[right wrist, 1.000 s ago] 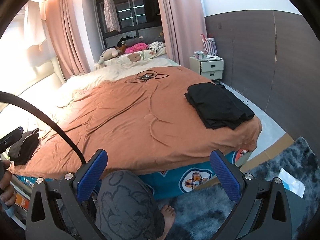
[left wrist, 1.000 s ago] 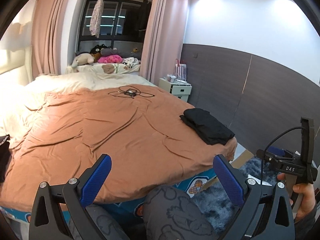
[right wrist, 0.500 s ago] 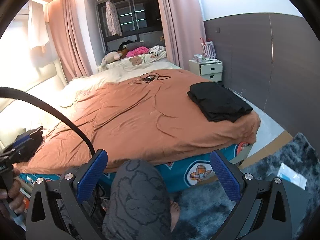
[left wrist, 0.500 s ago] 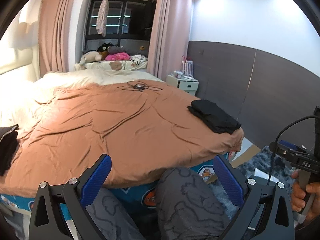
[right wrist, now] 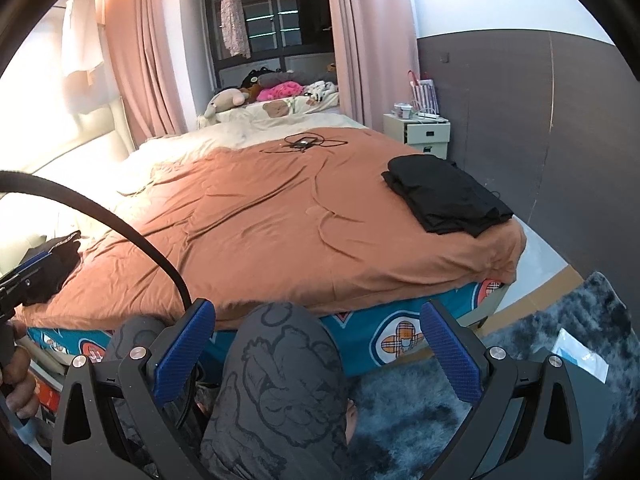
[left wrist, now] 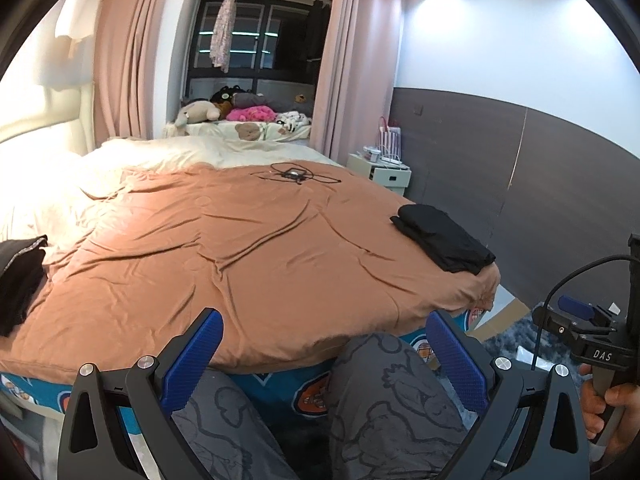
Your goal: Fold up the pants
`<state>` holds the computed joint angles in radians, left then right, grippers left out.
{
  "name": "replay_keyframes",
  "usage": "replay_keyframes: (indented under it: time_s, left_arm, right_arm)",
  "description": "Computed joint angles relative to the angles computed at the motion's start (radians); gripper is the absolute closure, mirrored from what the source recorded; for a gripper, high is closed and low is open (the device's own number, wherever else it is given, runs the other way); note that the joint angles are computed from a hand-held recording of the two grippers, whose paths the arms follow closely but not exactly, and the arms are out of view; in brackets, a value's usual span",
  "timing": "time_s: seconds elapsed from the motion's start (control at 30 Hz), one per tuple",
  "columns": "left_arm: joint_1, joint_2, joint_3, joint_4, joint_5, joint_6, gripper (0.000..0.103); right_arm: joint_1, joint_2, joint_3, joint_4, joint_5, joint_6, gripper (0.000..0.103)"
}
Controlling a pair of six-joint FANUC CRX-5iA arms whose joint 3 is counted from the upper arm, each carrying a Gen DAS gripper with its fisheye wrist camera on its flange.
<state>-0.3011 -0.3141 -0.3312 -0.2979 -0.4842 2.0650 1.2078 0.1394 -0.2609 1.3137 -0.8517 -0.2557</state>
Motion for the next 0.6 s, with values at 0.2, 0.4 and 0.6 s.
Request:
replay_keyframes:
  time_s: [0.2, 0.4, 0.6]
  left_arm:
    - [-0.013, 0.001, 0.015, -0.049, -0.016, 0.054, 0.001]
    - [-0.024, -0.003, 0.019, -0.077, -0.026, 0.079, 0.001]
    - [-0.034, -0.003, 0.025, -0.099, -0.03, 0.095, 0.001]
  right_arm:
    - [0.001, -0.014, -0.019, 0.014, 0.022, -0.025, 0.0]
    - [0.014, -0.013, -0.02, 0.015, 0.009, -0.026, 0.0]
    - [0.026, -0.009, -0.015, 0.024, -0.015, -0.025, 0.0]
